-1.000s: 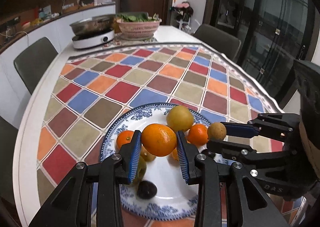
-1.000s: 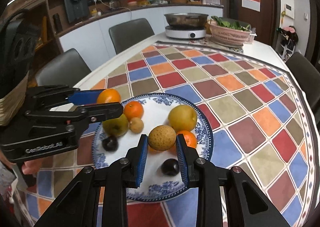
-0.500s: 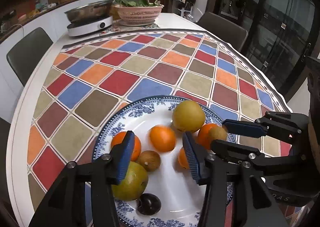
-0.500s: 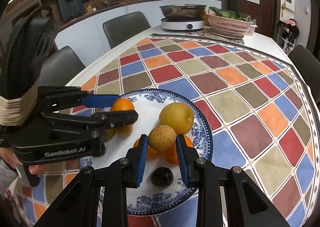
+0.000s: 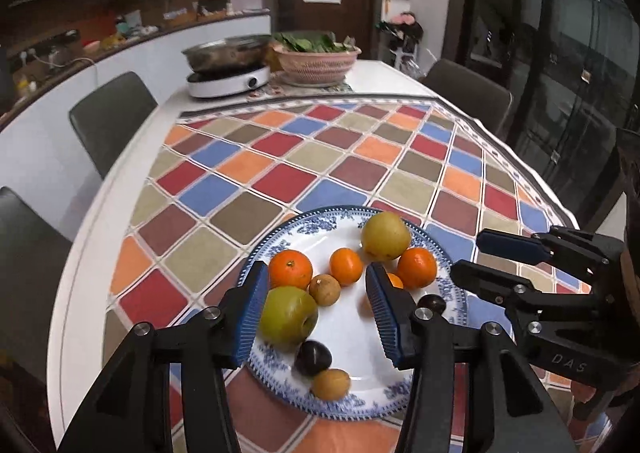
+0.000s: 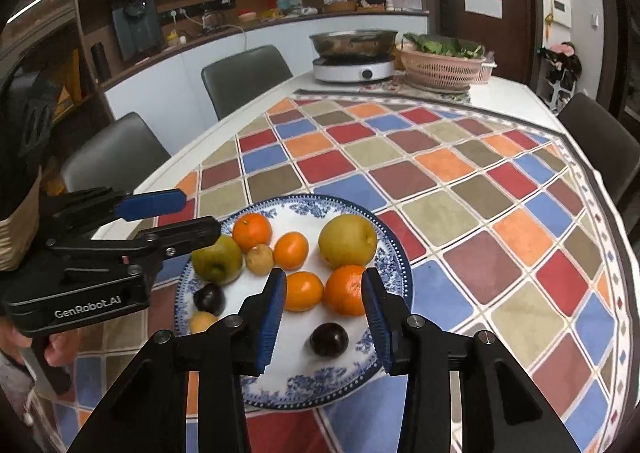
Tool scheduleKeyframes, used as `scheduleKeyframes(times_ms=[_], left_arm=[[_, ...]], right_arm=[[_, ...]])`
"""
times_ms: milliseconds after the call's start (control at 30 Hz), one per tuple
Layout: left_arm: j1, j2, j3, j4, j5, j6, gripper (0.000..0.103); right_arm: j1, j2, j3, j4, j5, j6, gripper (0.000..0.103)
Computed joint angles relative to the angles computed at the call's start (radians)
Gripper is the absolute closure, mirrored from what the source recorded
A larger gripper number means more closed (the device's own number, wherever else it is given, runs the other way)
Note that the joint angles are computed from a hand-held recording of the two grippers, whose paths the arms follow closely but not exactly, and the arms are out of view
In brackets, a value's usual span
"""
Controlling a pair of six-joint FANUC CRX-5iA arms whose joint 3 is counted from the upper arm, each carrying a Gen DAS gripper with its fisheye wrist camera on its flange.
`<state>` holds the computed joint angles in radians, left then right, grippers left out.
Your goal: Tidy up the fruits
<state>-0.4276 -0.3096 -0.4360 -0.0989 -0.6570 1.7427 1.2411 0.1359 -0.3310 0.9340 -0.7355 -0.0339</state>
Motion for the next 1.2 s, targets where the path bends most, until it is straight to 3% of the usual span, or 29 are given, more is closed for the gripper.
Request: scheduleKeyframes(times_ms=[100, 333, 467, 700, 767, 933, 1200], left_arm=[[-0.033, -0.046, 0.001, -0.056, -0.018, 0.065, 0.047], [-0.129, -0.139, 0.012, -0.192, -0.085, 0.231, 0.043], [-0.204, -0.179, 0.020, -0.273, -0.139, 0.329, 0.041], [-0.394, -0.228, 0.058, -0.473, -0.275, 0.563, 0.034], [-0.445, -0.242, 0.062, -0.512, -0.312, 0.610, 0.033], [-0.659, -0.240, 0.098, -0.692, -0.481, 0.787, 0.026], [-0.837, -0.243, 0.113, -0.783, -0.616, 0.908, 0.018]], right_arm=[[0.029, -0.024, -0.016, 0.045, -0.037, -0.055, 0.063], [0.112, -0.070, -0.036, 0.098, -0.135, -0.135, 0.063], [0.159, -0.101, -0.058, 0.118, -0.180, -0.194, 0.054], [0.254, -0.123, -0.062, 0.139, -0.309, -0.244, 0.054], [0.281, -0.126, -0.060, 0.143, -0.343, -0.258, 0.047], [0.349, -0.134, -0.065, 0.151, -0.425, -0.300, 0.046], [0.443, -0.129, -0.061, 0.141, -0.526, -0.335, 0.046]])
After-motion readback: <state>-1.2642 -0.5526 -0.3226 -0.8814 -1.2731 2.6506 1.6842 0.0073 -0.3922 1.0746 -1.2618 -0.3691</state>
